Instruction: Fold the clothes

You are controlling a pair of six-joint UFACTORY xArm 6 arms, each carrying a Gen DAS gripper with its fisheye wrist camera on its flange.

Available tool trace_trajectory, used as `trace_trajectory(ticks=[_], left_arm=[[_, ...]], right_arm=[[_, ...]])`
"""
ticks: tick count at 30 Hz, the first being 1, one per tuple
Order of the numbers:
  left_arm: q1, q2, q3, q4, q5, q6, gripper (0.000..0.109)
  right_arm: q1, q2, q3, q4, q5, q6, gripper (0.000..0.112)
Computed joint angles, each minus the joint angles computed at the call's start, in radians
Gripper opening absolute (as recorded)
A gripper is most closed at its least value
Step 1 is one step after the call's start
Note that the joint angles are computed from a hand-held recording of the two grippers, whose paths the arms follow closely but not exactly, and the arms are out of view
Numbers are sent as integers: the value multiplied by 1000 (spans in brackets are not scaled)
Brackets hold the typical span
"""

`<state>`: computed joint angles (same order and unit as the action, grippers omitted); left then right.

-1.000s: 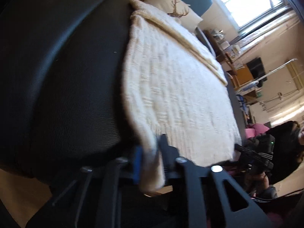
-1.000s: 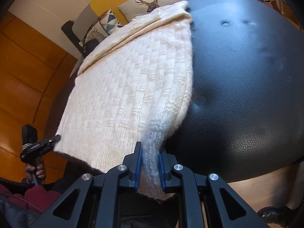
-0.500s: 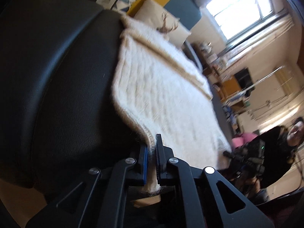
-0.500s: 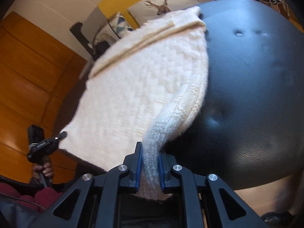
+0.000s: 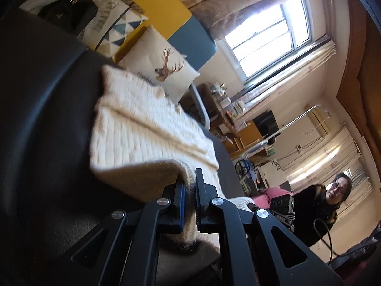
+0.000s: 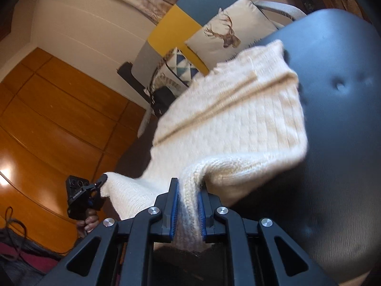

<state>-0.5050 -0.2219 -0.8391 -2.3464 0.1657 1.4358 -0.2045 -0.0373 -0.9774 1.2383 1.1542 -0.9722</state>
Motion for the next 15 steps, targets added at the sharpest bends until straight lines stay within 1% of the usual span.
trace_trajectory(ticks=[4, 9, 12, 15], left_arm=[[44, 80, -103, 117, 8, -74, 6], [108, 201, -231, 274, 31, -198, 6], [143, 308, -334, 407, 23, -327, 6], [173, 444, -468, 615, 6, -519, 6]], right_arm=[[22, 91, -127, 79, -16, 12, 13], [68, 244, -321, 135, -75, 51, 13], [87, 343, -442, 140, -113, 103, 13], [115, 482, -619, 106, -172, 201, 13]])
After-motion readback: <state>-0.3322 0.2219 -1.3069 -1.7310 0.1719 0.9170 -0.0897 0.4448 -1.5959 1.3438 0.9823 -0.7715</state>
